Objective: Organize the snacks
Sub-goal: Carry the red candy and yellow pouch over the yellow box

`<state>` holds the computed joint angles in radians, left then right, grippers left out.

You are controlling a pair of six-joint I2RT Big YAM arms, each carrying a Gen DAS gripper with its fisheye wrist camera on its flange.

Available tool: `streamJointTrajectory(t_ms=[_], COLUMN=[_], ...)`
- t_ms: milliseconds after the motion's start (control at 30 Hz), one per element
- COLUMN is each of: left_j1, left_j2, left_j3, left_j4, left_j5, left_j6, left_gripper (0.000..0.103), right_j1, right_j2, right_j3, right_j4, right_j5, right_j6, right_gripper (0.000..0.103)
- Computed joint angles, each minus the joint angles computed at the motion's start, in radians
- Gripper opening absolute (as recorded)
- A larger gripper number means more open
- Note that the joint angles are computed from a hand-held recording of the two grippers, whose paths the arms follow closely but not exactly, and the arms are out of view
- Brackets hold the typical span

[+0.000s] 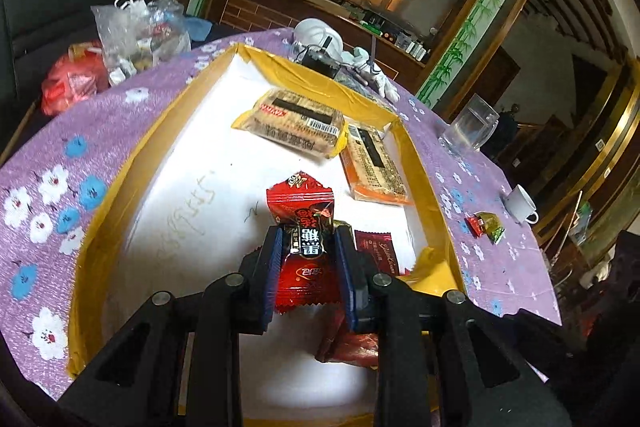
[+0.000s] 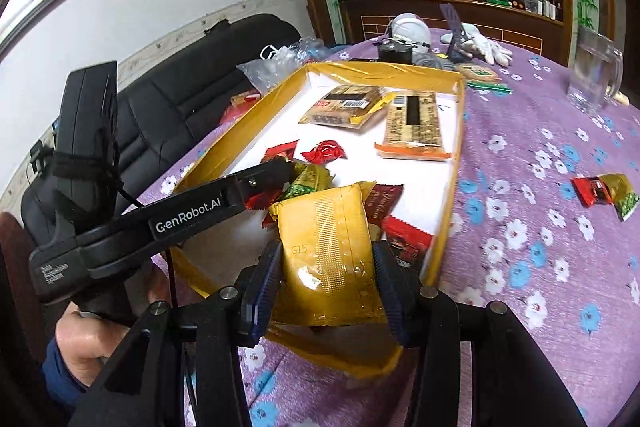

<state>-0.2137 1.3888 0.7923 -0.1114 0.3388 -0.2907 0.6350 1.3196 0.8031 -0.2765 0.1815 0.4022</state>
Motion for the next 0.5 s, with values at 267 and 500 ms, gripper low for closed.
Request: streamJointTrajectory(t_ms=[267,500], left_j1=[-0.003,-0.015], left_j2=[0.003,-0.003], left_j3=[0.006,0.005], left_j4=[-0.011,-0.005], left_j5=[0.002,-0.016], left_j6=[0.013,0.031], left_gripper=[0.023,0.024], right_j1=[0.002,-0.009], right_j2=[0.033,0.023], right_j3=[0.006,-0.005], right_j4=[0.025,0.041], right_j5=[0.015,-0.023], right_j6=[-0.02,-0.019], right_gripper=[0.049,0.052])
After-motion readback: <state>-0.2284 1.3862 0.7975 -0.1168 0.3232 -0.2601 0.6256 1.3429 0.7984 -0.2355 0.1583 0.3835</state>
